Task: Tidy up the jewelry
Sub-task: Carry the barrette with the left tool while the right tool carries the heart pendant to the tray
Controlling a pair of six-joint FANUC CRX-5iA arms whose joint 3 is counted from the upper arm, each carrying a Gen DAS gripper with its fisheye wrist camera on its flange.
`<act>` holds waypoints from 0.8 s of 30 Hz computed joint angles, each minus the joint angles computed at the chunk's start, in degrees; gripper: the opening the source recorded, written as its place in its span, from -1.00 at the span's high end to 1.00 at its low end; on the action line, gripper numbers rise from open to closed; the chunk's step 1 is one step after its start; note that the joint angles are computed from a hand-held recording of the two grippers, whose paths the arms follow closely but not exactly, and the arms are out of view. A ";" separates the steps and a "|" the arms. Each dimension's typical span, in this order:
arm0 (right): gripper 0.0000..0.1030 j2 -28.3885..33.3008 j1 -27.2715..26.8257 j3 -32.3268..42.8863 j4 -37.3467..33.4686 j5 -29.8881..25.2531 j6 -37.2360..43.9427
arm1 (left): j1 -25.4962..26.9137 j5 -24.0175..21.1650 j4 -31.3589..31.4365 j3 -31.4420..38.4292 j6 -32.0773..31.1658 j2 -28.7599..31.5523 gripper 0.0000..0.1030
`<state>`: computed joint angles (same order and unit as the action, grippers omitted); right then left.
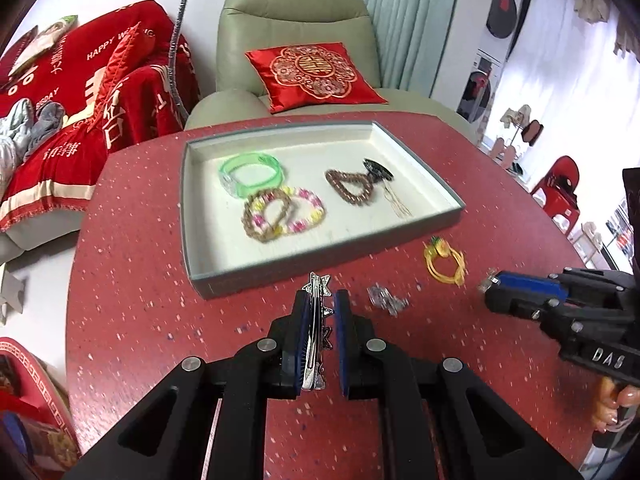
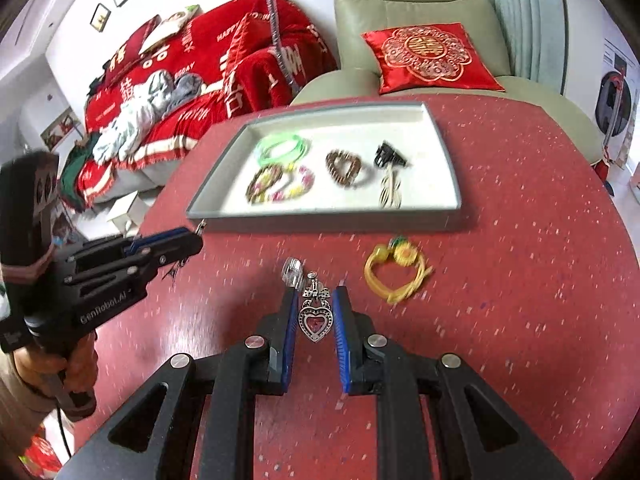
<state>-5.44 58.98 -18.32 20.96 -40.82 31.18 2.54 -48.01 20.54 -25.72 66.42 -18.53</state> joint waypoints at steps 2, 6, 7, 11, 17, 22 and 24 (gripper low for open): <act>0.62 0.70 -1.34 1.30 -0.63 0.34 0.94 | 0.04 0.21 -0.60 1.45 0.93 1.20 0.41; 0.62 3.15 -4.51 5.11 -2.74 0.50 3.89 | 0.28 0.96 -1.70 4.44 2.75 3.58 0.41; 0.62 3.65 -5.10 5.81 -3.23 0.48 4.32 | 0.31 1.18 -2.07 5.24 3.27 4.24 0.41; 0.62 6.10 -7.80 9.11 -5.72 0.31 6.51 | 0.57 1.61 -3.11 7.79 5.32 6.70 0.41; 0.63 10.65 -10.43 14.02 -7.65 -1.30 9.77 | 0.13 1.52 -6.85 11.60 10.27 10.49 0.41; 0.63 13.96 -11.92 17.20 -8.32 -2.23 11.23 | 0.00 1.75 -8.93 14.52 13.85 13.76 0.41; 0.63 15.72 -12.68 19.02 -8.64 -2.75 12.11 | -0.22 1.77 -10.01 15.84 15.36 15.11 0.41</act>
